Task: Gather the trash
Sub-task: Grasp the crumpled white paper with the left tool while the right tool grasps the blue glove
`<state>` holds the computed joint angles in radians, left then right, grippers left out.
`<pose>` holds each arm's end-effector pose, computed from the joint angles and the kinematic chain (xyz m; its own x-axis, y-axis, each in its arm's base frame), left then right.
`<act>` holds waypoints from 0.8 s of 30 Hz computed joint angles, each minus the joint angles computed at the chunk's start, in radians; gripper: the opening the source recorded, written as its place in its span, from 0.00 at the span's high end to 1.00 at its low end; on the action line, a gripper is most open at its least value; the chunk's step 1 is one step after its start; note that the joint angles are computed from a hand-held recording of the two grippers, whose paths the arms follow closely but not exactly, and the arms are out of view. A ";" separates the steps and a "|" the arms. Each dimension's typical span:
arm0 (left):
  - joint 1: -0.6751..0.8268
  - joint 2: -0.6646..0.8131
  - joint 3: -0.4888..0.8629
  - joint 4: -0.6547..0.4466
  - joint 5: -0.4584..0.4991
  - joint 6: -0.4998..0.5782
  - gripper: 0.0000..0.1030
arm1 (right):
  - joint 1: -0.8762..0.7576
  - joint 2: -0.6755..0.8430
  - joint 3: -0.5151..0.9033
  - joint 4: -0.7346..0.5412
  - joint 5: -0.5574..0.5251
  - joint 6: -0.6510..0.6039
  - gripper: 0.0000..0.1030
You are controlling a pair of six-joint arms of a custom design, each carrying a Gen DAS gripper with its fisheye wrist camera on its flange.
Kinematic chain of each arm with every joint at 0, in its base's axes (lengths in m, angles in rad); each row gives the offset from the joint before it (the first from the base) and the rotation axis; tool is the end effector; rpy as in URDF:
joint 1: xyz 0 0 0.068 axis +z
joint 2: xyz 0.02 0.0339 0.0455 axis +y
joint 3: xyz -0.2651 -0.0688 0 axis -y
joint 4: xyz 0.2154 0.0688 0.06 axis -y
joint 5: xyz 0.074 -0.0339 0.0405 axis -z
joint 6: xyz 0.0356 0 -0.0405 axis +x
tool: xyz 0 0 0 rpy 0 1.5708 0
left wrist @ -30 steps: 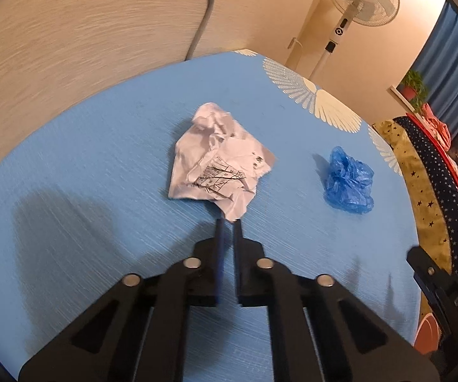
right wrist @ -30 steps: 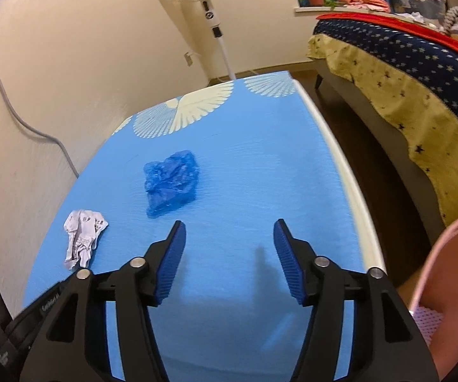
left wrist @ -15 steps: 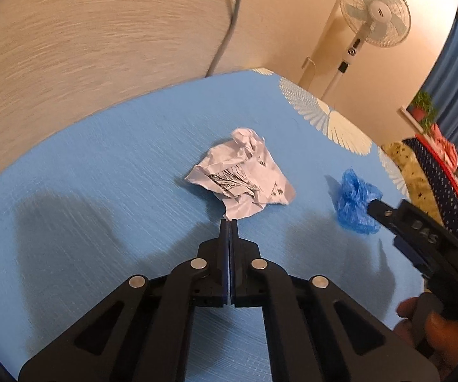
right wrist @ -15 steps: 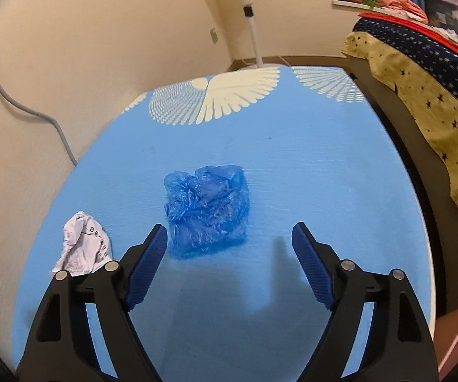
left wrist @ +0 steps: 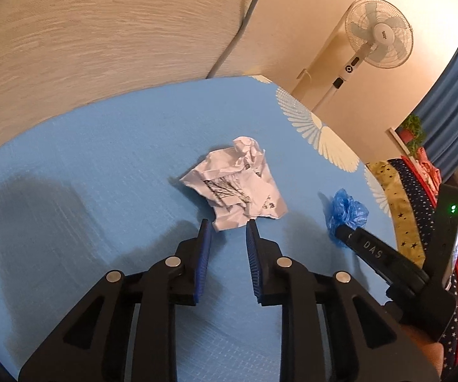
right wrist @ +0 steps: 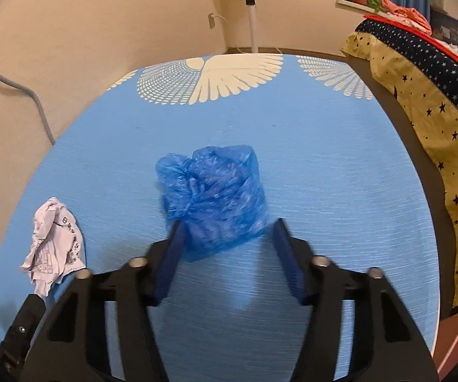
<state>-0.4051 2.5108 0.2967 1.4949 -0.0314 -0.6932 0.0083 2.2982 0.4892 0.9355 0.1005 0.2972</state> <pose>0.2167 -0.0917 -0.0107 -0.7036 -0.3932 -0.5919 -0.1006 0.8797 -0.4648 0.2740 -0.0013 0.0041 -0.7165 0.2854 -0.6365 0.2782 0.9537 0.1145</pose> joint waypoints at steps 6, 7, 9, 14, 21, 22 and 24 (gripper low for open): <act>0.028 0.003 0.017 -0.011 0.031 -0.014 0.78 | -0.045 0.004 -0.026 0.041 -0.048 -0.017 0.83; 0.033 0.005 0.021 -0.017 0.042 -0.017 0.78 | -0.061 0.003 -0.037 0.055 -0.070 -0.020 0.83; 0.036 0.009 0.027 -0.027 0.053 -0.021 0.78 | -0.080 0.004 -0.058 0.096 -0.088 -0.020 0.74; 0.030 0.005 0.029 -0.038 0.049 -0.020 0.78 | -0.108 0.007 -0.084 0.180 -0.099 -0.029 0.30; 0.030 -0.006 0.051 -0.072 0.049 -0.021 0.78 | -0.121 0.011 0.002 0.071 -0.091 -0.063 0.26; 0.027 -0.008 0.054 -0.078 0.046 -0.021 0.78 | -0.124 0.013 0.024 0.032 -0.100 -0.071 0.27; 0.022 -0.011 0.055 -0.082 0.044 -0.019 0.79 | -0.122 0.016 0.040 0.000 -0.106 -0.074 0.41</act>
<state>-0.3826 2.4997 0.3519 1.4125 0.0122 -0.7123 -0.1133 2.3143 0.5294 0.9354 -0.0055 0.2235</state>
